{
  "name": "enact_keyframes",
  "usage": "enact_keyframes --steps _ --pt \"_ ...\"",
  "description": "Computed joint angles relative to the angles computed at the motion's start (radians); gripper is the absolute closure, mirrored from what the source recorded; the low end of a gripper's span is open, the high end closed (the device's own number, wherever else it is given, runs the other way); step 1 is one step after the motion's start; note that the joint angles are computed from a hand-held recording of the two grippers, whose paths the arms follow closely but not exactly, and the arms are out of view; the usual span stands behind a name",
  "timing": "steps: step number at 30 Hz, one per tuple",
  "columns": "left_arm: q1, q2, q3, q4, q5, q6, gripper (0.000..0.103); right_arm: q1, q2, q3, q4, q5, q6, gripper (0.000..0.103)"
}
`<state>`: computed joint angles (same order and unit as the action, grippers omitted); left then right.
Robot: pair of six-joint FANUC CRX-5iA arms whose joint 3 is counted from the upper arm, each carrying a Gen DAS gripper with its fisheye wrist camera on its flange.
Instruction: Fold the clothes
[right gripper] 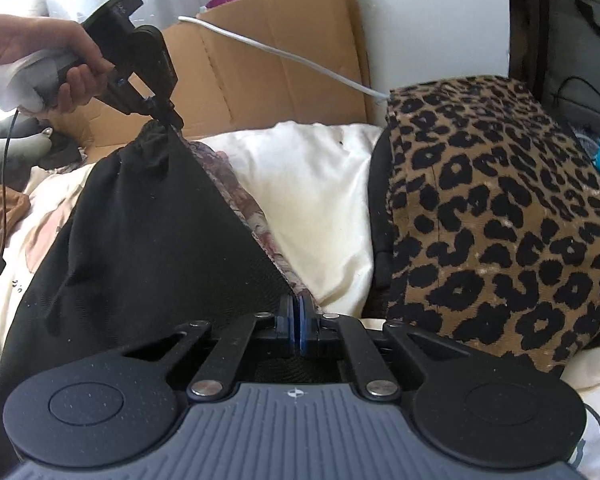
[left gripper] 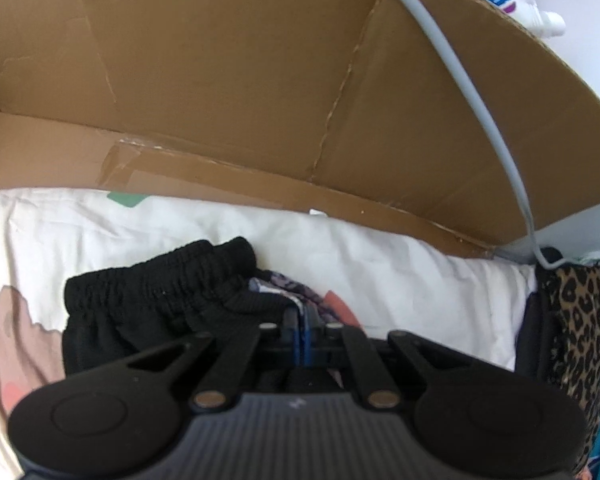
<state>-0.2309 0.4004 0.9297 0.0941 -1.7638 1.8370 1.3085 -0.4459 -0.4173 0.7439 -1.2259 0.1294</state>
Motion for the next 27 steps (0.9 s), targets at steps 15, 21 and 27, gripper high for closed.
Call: enact_keyframes --steps 15,21,27 --pt "0.029 -0.081 -0.265 0.102 0.244 -0.007 0.092 -0.044 0.036 0.044 -0.060 -0.044 0.038 0.100" --pt "0.036 -0.101 -0.231 0.167 0.216 -0.153 0.053 0.006 -0.007 0.018 -0.002 -0.081 -0.077 0.094" --pt "0.009 -0.097 -0.184 0.142 0.080 -0.265 0.082 0.067 -0.051 -0.025 0.057 -0.078 -0.176 0.094"
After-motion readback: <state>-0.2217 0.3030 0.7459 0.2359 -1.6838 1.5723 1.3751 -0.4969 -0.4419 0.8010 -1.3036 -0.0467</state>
